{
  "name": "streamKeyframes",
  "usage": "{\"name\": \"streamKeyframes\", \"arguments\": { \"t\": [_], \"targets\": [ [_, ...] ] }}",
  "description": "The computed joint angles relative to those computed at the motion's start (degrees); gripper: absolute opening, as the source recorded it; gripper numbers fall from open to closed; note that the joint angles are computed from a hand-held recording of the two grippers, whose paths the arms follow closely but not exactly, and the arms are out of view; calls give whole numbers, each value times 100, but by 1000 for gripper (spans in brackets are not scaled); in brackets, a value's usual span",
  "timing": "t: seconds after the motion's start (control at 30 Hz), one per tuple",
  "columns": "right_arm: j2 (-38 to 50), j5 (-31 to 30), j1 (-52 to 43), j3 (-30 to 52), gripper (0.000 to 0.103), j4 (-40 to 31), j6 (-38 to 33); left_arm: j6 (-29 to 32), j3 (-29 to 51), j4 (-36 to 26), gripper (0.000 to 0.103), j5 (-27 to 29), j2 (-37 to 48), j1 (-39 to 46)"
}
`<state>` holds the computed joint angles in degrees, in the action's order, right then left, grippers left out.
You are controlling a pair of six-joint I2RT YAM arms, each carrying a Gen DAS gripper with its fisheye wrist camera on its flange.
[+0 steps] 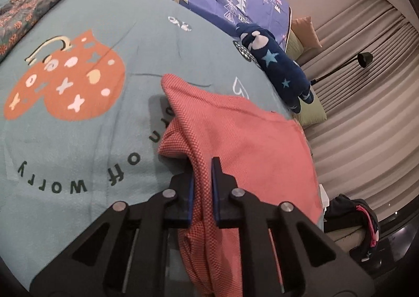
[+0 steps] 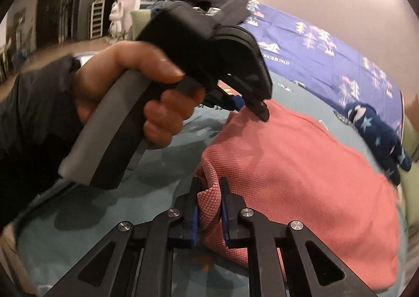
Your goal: Fold small clothes
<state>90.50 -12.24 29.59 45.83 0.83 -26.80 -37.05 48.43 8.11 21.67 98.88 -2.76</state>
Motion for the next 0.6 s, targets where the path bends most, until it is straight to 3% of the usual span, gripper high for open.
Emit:
{"name": "streamKeyframes", "arguments": {
  "t": [0.6],
  "targets": [
    [-517, -1440, -1115, 498, 11, -773, 632, 226, 1409, -1559, 11, -801, -110, -555]
  ]
}}
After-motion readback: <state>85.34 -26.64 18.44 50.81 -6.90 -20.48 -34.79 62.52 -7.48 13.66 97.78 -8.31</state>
